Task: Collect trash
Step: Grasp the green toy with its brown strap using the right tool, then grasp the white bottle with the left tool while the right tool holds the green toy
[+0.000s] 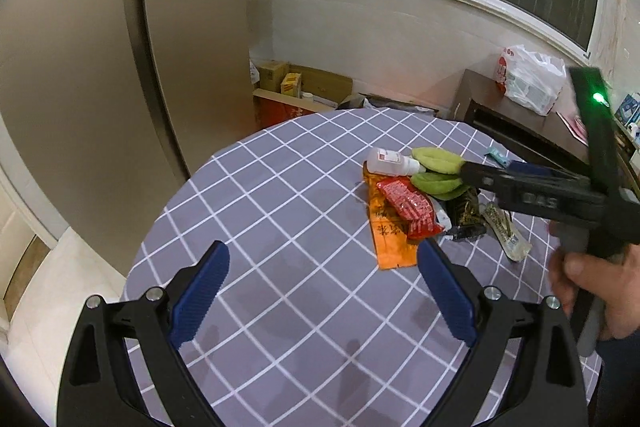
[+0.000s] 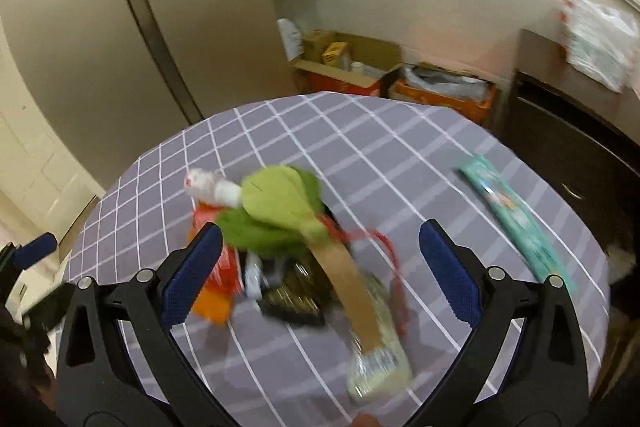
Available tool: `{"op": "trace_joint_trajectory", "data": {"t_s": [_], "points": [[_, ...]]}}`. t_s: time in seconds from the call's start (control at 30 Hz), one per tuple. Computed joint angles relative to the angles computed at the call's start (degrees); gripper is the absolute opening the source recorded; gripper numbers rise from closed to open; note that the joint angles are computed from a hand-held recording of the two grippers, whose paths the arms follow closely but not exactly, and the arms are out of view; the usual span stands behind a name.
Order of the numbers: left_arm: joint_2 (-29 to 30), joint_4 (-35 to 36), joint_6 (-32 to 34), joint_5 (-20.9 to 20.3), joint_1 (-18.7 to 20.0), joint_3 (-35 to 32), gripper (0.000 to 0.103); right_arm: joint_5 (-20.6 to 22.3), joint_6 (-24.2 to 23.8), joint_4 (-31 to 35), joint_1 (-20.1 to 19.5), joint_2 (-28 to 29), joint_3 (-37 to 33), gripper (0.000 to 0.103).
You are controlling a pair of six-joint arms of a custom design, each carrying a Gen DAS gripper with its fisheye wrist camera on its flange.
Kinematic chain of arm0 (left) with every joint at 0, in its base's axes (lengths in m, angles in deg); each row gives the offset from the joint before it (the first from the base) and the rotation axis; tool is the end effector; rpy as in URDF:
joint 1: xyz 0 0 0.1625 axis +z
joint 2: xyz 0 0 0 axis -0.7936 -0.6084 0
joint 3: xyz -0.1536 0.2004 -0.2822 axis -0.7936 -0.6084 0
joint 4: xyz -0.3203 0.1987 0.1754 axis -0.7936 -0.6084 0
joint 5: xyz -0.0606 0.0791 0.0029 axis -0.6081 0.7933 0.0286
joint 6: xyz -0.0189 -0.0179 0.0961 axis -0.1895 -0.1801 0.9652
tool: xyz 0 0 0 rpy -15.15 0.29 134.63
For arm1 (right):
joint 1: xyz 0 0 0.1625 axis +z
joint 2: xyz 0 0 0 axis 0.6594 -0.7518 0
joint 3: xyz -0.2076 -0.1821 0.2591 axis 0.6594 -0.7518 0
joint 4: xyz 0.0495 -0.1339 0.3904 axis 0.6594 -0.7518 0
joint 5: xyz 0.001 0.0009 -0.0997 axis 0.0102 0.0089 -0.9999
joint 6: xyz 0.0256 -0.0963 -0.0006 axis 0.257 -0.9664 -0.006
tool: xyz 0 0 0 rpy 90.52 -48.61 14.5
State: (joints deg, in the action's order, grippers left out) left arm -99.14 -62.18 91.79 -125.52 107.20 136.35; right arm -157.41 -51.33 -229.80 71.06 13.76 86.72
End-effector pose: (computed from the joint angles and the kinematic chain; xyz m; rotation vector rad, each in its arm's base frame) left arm -0.2728 -0.7247 0.3590 0.7417 2.3632 -0.7684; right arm 0.3776 -0.7414 0.2306 0.2258 -2.3851 0.9653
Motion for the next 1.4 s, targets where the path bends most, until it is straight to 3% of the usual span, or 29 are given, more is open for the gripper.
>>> {"op": "trace_joint_trajectory", "data": {"t_s": [0.03,0.07,0.13,0.2,0.47,0.73,0.77,0.8,0.83,1.0,1.03,1.4], "points": [[0.76,0.27,-0.03,-0.11,0.08,-0.93,0.093,0.16,-0.35,1.69,-0.13,1.32,-2.23,0.079],[1.67,0.63,0.03,-0.29,0.21,-2.13,0.093,0.20,-0.08,3.53,-0.26,2.11,-3.71,0.055],[3.57,1.34,0.47,-0.57,0.41,-4.53,0.093,0.48,1.23,6.38,-0.50,2.78,-5.27,0.033],[5.95,2.05,1.49,-0.78,0.65,-7.64,0.093,1.68,1.70,3.20,-0.70,0.93,-1.91,0.024],[17.05,7.71,7.01,-2.20,1.21,-22.63,0.093,3.57,4.27,-11.19,0.47,-10.04,14.84,0.022],[26.01,12.18,10.95,-3.33,1.65,-35.10,0.091,2.61,6.34,-16.03,1.66,-17.08,24.49,0.022],[26.64,12.73,11.60,-3.67,1.73,-35.99,0.083,2.50,6.37,-16.30,1.75,-17.45,25.00,0.022],[27.44,14.89,11.39,-4.48,1.91,-37.74,0.055,2.36,6.42,-16.71,1.81,-17.83,25.56,0.022],[28.34,17.32,10.61,-5.29,2.12,-39.74,0.052,2.33,6.57,-17.02,1.88,-18.12,25.97,0.022],[23.88,12.95,9.81,-7.77,2.49,-32.38,0.050,2.77,6.79,-18.14,2.06,-19.08,27.51,0.022],[22.49,11.68,9.77,-7.94,2.50,-30.11,0.040,2.87,6.82,-18.07,2.12,-19.03,27.44,0.022],[7.17,1.46,8.44,-10.08,2.54,-9.68,0.040,6.05,7.25,-18.45,4.00,-18.59,27.29,0.022]]}}
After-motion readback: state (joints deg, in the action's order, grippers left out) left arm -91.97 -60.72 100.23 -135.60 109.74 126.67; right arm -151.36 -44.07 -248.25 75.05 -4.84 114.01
